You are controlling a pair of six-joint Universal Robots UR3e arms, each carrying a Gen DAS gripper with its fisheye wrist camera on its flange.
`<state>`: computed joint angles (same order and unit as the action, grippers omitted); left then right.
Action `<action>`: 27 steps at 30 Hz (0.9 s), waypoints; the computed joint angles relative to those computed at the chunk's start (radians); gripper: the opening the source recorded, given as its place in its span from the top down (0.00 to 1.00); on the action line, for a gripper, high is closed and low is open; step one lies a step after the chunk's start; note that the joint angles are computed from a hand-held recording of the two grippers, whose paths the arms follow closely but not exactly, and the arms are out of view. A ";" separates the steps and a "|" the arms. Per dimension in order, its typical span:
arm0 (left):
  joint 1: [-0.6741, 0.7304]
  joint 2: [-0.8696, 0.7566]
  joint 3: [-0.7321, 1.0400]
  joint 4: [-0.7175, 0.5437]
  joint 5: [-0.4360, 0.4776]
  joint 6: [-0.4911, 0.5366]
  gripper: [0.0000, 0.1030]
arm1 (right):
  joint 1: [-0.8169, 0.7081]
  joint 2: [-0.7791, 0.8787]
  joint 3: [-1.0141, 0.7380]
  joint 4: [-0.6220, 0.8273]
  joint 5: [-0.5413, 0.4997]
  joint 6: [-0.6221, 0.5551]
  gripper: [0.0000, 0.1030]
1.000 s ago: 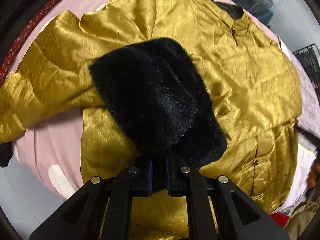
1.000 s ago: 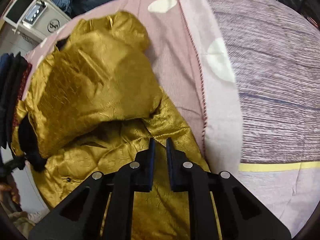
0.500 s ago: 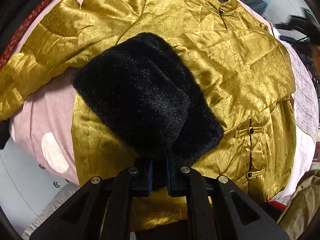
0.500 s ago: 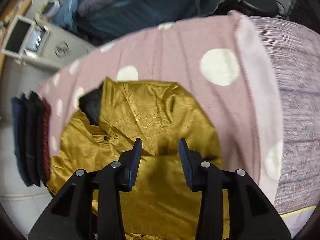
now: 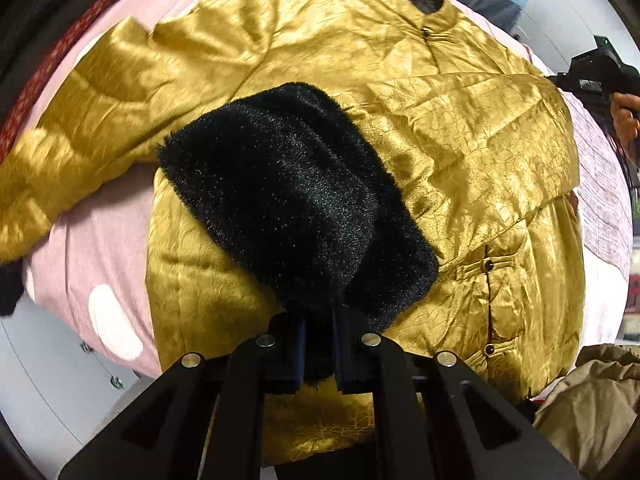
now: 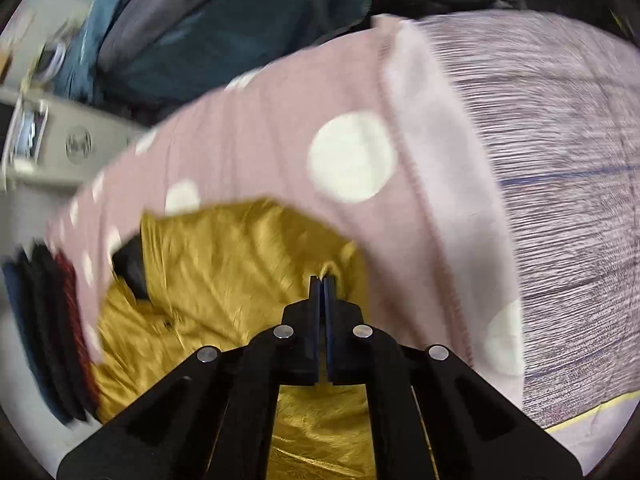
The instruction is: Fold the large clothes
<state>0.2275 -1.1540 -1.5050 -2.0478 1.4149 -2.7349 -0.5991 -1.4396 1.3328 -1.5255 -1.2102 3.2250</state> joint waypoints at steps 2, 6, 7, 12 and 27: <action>-0.044 -0.020 -0.007 0.037 0.022 -0.013 0.90 | -0.094 -0.019 0.038 -0.030 0.042 0.008 1.00; -0.079 -0.082 0.005 0.109 0.039 -0.023 0.90 | -0.226 -0.042 0.054 -0.038 0.088 -0.025 0.99; -0.085 -0.100 0.015 0.117 0.043 -0.024 0.90 | -0.219 -0.031 0.024 -0.018 0.091 -0.050 0.99; -0.119 -0.143 0.049 0.126 0.050 -0.043 0.90 | -0.057 -0.055 -0.012 0.050 0.057 -0.184 0.40; -0.275 -0.298 0.103 0.369 0.133 -0.107 0.90 | 0.193 -0.086 0.155 -0.213 -0.390 -0.098 1.00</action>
